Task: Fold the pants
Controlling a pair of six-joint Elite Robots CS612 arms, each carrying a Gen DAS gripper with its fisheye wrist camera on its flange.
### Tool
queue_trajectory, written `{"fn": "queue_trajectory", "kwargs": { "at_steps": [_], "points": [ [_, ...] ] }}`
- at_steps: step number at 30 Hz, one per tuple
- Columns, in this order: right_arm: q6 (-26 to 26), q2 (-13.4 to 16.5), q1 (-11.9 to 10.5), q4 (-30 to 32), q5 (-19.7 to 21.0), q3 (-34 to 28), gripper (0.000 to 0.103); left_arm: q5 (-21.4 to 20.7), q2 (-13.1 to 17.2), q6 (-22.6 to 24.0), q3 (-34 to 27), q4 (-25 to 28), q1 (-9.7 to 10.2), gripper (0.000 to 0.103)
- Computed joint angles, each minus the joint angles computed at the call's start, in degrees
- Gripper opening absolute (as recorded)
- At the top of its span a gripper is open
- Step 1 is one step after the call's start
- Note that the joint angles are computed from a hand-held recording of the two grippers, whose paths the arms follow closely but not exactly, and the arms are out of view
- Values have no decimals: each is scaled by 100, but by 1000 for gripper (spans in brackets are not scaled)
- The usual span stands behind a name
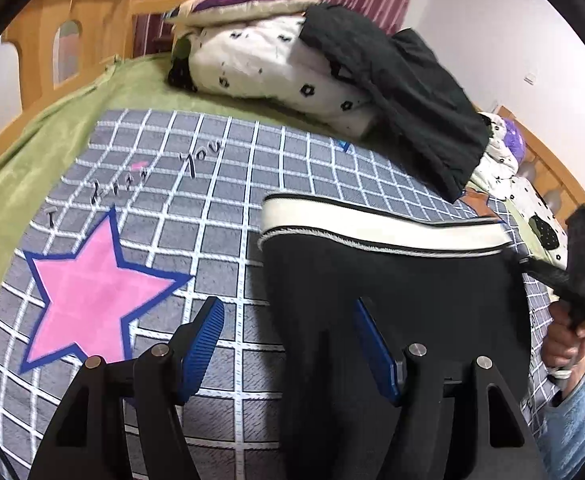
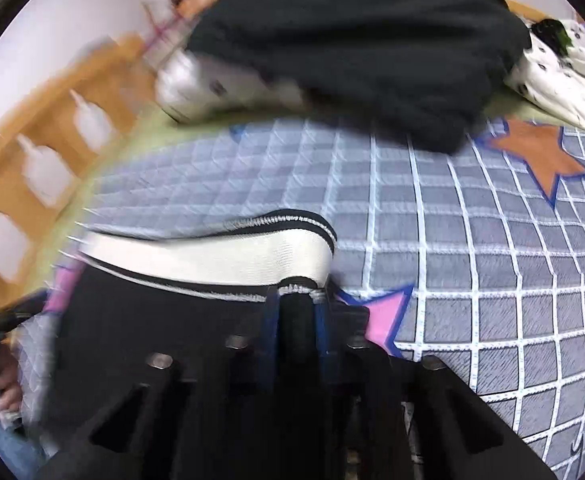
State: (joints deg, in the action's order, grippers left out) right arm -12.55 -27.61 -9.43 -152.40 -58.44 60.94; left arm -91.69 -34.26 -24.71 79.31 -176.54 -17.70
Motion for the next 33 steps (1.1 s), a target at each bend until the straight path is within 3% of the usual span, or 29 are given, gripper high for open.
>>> {"fn": "queue_trajectory", "kwargs": {
  "at_steps": [2,5,8,10,14,17,19,21,28,33],
  "points": [
    [284,-88,-112,-179,234,208,14,-18,8,132,31,-140,-10,65],
    [-49,56,23,93,-797,88,18,92,87,217,-157,54,-74,65],
    [16,-30,57,-73,-989,132,28,105,146,425,-308,-85,-147,65],
    [92,-183,93,-759,-1038,370,28,207,230,577,-517,-132,-196,65],
    [-380,-168,226,-970,-972,335,30,450,564,816,-1261,590,-273,65],
    [-640,240,372,-663,-1520,-134,29,372,919,852,-1836,1508,-238,65],
    [-598,352,308,-861,-1276,-187,29,392,1004,925,-1814,1214,-239,67],
    [-446,395,266,-496,-1136,-368,29,436,1001,938,-1785,1145,-249,67],
    [-507,396,303,-598,-1235,-346,29,444,1032,848,-1747,922,-259,67],
    [-510,365,339,-659,-1359,-303,29,512,970,842,-1696,1049,-286,67]
  ]
}}
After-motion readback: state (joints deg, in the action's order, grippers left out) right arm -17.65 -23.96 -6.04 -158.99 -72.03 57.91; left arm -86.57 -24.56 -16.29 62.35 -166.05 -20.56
